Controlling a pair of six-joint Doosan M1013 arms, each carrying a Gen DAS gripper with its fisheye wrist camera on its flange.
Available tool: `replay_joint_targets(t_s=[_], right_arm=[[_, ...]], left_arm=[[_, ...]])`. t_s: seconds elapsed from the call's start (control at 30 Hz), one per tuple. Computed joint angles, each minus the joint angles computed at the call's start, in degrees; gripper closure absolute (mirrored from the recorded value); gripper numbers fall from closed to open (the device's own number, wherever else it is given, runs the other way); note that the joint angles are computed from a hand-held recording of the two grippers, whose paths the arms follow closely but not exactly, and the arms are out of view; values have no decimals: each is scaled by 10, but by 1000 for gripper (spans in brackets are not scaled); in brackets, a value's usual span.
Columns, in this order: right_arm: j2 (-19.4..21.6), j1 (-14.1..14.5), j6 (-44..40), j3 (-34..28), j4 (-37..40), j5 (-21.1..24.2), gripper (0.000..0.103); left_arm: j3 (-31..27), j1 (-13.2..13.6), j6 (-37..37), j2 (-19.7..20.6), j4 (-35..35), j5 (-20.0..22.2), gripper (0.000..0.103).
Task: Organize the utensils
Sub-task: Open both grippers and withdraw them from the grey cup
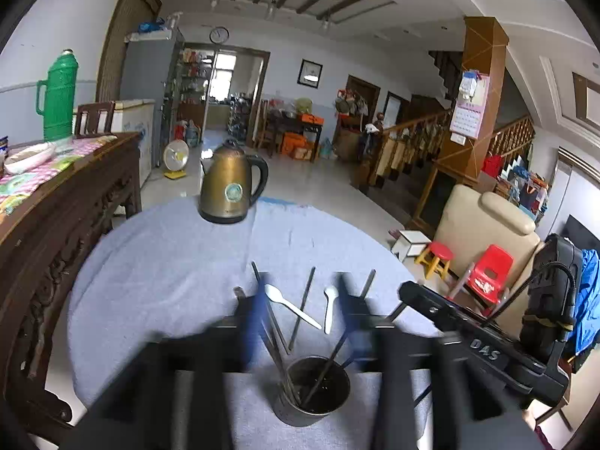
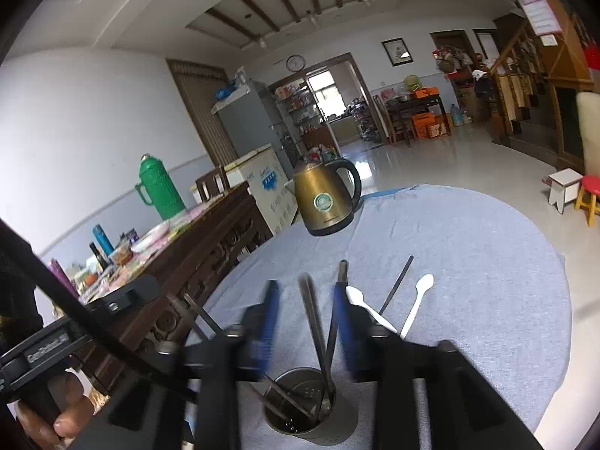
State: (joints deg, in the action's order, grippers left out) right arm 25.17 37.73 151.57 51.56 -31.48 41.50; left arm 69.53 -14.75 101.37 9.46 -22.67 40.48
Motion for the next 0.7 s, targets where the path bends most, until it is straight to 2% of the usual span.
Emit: replay_joint_targets(t_s=[0.03,0.23,0.43,0.7], right_arm=[[-4,2,16,6,-15,-2,52],[-26,3,92,39,-84,-1,52],[-53,-2,167,80,-119,2,52],[-77,3,221,107,-161,18,52]], left_arm=[[3,1,-2,-3,3,-9,42],[15,7,-16,-17,17,-31,39],[31,12,-71,-28,63,-37,31],[31,1,-159,-30,170,-3,26]])
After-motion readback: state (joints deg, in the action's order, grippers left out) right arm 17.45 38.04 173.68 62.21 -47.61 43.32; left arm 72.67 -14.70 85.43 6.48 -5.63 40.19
